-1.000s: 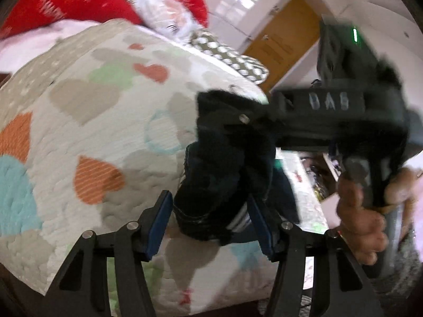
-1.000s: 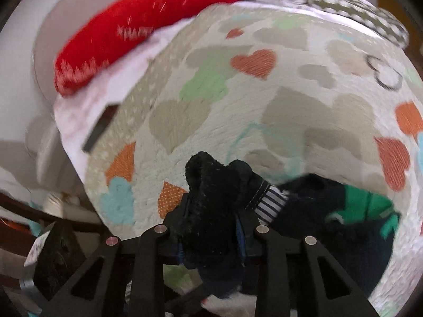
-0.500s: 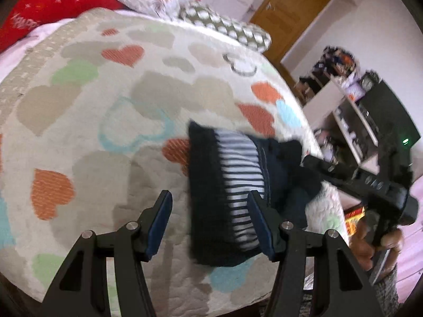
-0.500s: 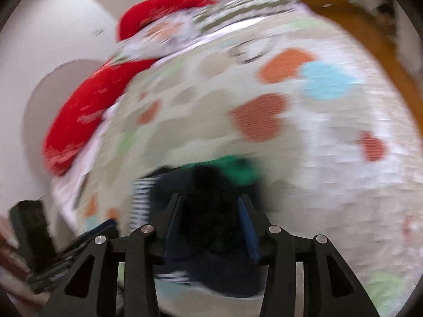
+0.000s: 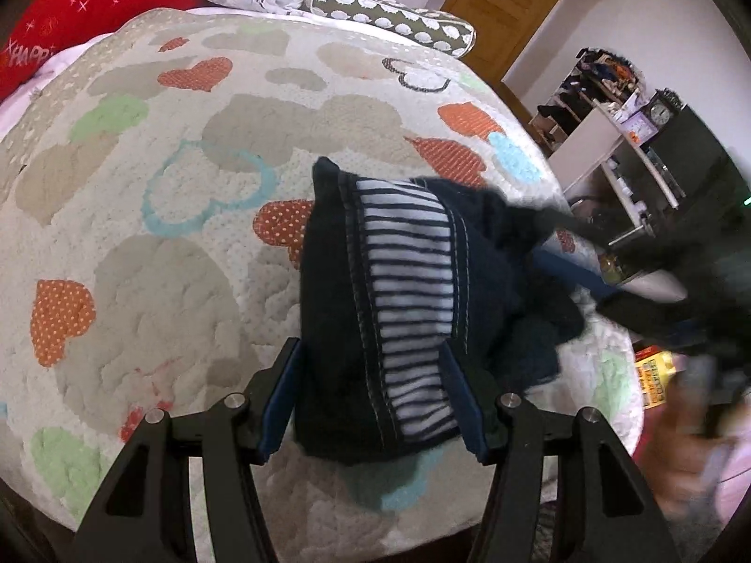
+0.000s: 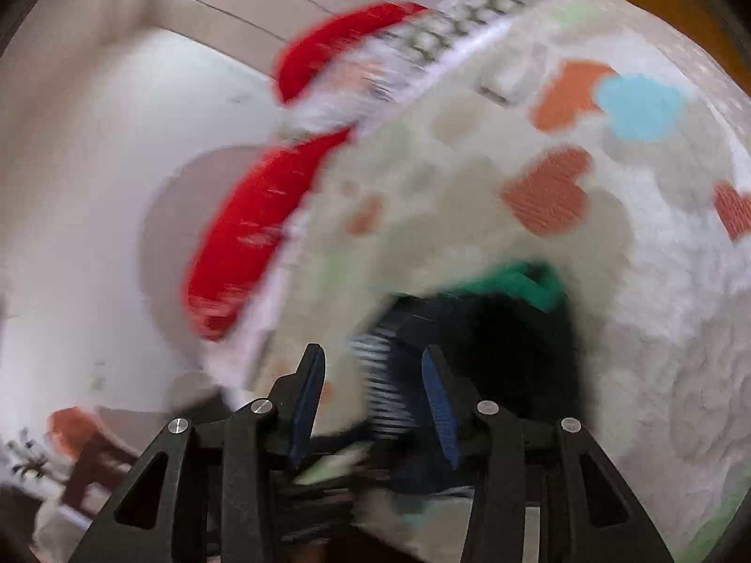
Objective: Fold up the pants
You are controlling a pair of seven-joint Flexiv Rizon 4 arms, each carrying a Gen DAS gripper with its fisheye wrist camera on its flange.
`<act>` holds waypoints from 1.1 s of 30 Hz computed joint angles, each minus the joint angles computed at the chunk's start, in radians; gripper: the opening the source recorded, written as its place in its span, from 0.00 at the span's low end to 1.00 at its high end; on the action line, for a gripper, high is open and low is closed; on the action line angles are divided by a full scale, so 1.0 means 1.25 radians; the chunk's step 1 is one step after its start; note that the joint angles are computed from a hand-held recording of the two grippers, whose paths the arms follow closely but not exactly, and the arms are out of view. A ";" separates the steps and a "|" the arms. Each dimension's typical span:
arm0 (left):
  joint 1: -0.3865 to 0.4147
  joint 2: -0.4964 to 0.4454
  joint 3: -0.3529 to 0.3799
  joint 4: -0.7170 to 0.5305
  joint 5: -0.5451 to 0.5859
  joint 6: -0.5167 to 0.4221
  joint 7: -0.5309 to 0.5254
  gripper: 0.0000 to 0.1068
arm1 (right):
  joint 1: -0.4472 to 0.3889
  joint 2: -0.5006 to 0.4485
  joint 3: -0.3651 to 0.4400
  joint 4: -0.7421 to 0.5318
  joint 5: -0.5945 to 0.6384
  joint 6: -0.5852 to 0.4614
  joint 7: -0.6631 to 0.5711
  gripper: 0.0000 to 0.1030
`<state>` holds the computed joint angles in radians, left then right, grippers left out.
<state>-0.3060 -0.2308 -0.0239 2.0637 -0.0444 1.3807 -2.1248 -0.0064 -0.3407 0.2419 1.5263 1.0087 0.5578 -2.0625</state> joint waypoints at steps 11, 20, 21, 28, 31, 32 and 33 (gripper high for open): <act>-0.068 -0.063 0.136 -0.221 0.213 -0.162 -0.171 0.54 | 0.100 -0.007 0.009 0.136 -0.293 0.340 0.109 0.50; -0.018 -0.139 0.089 -0.346 0.293 -0.351 -0.154 0.54 | 0.062 -0.015 0.031 0.147 -0.288 0.344 0.089 0.62; -0.003 -0.120 0.082 -0.314 0.269 -0.312 -0.159 0.54 | 0.059 -0.015 0.034 0.145 -0.283 0.343 0.085 0.62; -0.006 -0.006 0.085 -0.183 0.297 -0.205 -0.252 0.54 | 0.030 0.028 0.041 0.162 -0.194 0.410 0.016 0.62; -0.010 0.005 0.063 -0.147 0.307 -0.195 -0.270 0.54 | 0.029 0.055 0.041 0.184 -0.181 0.436 -0.010 0.62; -0.013 0.002 0.056 -0.139 0.308 -0.191 -0.271 0.54 | 0.027 0.062 0.042 0.188 -0.174 0.427 -0.024 0.62; -0.019 -0.006 0.051 -0.136 0.316 -0.191 -0.274 0.54 | 0.025 0.070 0.043 0.195 -0.167 0.415 -0.042 0.62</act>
